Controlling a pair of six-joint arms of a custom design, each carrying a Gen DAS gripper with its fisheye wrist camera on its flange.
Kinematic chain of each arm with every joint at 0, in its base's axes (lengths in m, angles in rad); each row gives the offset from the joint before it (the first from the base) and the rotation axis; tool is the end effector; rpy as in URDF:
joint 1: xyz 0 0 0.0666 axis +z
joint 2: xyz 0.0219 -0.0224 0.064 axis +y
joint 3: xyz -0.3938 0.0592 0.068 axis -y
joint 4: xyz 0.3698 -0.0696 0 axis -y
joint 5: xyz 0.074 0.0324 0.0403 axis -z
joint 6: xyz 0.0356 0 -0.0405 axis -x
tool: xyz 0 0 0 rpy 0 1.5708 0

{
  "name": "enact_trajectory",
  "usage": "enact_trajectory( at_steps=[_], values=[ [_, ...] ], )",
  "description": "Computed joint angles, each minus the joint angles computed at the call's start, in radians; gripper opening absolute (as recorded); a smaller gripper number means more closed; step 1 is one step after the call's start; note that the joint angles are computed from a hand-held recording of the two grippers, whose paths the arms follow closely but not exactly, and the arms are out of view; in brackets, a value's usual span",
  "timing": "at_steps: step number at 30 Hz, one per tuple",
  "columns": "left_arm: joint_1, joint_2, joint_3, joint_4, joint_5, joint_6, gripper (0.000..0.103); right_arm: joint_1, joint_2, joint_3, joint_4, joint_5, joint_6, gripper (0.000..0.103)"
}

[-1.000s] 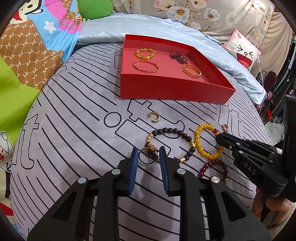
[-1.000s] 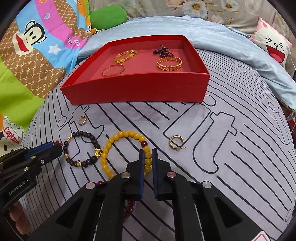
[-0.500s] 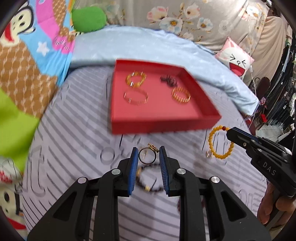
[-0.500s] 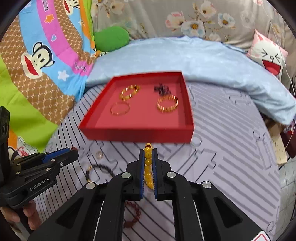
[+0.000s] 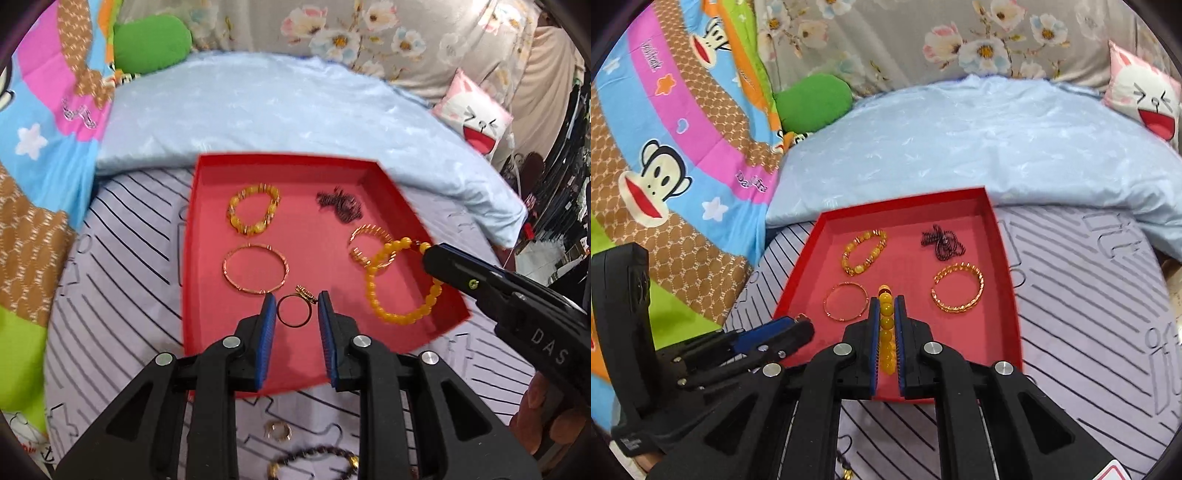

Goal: Organize jewelry
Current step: 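Open both tools to drop the ring and amber bracelet into the red tray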

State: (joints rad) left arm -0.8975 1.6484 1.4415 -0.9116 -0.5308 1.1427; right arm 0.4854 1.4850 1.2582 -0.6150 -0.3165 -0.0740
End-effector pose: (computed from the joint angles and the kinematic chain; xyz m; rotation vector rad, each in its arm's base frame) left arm 0.3428 -0.4016 0.3477 -0.4532 2.4212 -0.1323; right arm 0.4266 0.2371 0.3651 -0.6470 2.3697 0.6343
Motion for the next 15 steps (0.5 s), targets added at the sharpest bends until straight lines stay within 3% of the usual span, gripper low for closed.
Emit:
enact_trajectory(
  at_steps=[5,12,14,15],
  values=[
    [0.023,0.035,-0.014,0.029,0.055,-0.027,0.023,0.009,0.065,0.010,-0.015,0.063,0.016,0.007],
    [0.022,0.047,-0.024,0.029,0.045,-0.024,0.023,0.009,0.067,-0.017,0.005,0.141,0.046,0.008],
    [0.017,0.049,-0.022,0.030,0.033,-0.027,0.027,0.007,0.059,-0.027,0.015,0.155,0.048,0.008],
    [0.015,0.049,-0.021,0.028,0.027,-0.029,0.034,0.006,0.054,-0.033,0.024,0.159,0.046,0.009]
  ],
)
